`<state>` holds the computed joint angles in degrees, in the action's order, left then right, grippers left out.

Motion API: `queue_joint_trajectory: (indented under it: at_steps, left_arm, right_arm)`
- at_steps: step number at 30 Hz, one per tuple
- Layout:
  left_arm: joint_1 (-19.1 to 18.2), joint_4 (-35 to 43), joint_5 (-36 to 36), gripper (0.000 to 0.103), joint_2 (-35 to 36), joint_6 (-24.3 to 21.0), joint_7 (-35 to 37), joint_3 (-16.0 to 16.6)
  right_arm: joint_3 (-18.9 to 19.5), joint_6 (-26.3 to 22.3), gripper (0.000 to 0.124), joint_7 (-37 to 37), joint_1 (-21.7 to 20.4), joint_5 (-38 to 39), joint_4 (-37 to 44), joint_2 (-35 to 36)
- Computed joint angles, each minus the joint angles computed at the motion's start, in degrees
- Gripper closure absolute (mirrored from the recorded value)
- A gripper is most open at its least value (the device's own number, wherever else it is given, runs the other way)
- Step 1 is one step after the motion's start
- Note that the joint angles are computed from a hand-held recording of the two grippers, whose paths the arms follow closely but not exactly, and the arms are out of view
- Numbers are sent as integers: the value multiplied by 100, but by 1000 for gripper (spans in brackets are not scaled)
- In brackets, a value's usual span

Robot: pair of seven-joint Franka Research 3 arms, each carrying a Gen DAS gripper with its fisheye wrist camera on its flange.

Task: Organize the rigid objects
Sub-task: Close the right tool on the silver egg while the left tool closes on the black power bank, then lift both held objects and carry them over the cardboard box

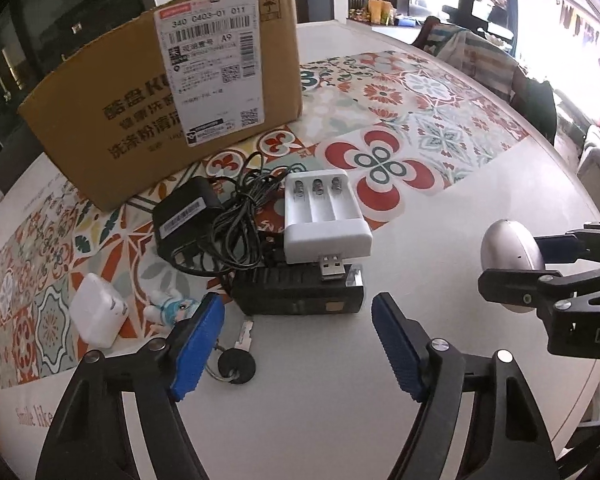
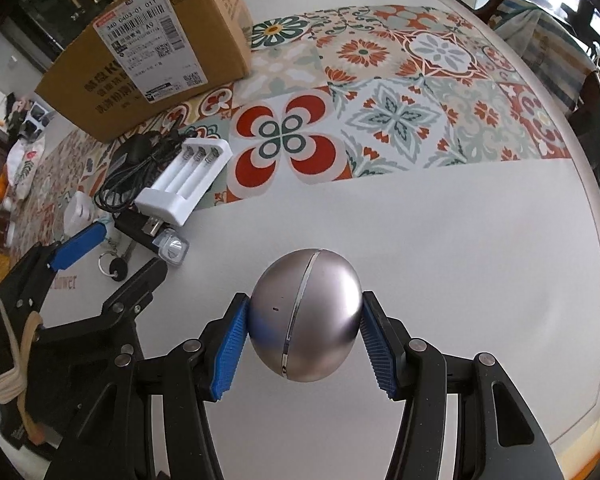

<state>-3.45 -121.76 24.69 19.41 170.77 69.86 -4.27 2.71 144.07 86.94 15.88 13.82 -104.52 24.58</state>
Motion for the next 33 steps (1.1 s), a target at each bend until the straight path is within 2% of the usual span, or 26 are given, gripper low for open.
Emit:
queue_joint_trajectory:
  at_steps: [10,14,20,24,27,33]
  left_arm:
    - [156,160,-197,28,205,81,315,-157]
    - [65,251,-158,28,300,82,295,-67]
    - [218,246,-382,31,369,155,418,-211]
    - [355,83,-585,31,223,129,578,-376]
    - [243,-45,-580,31,63,97,504,-289]
    - [286,-353,-796,32,-304,106,413,-358]
  right_arm:
    - [-7,15,69,80,28,-11,68,59]
    - [-13,54,69,109,45,-27,86,89]
    - [-6,81,69,137,55,-30,121,157]
    - [30,120,69,71,35,26,70,134]
    - [42,154,69,17,37,43,7,75]
    - [107,207,69,-194,3,166,-146,-113]
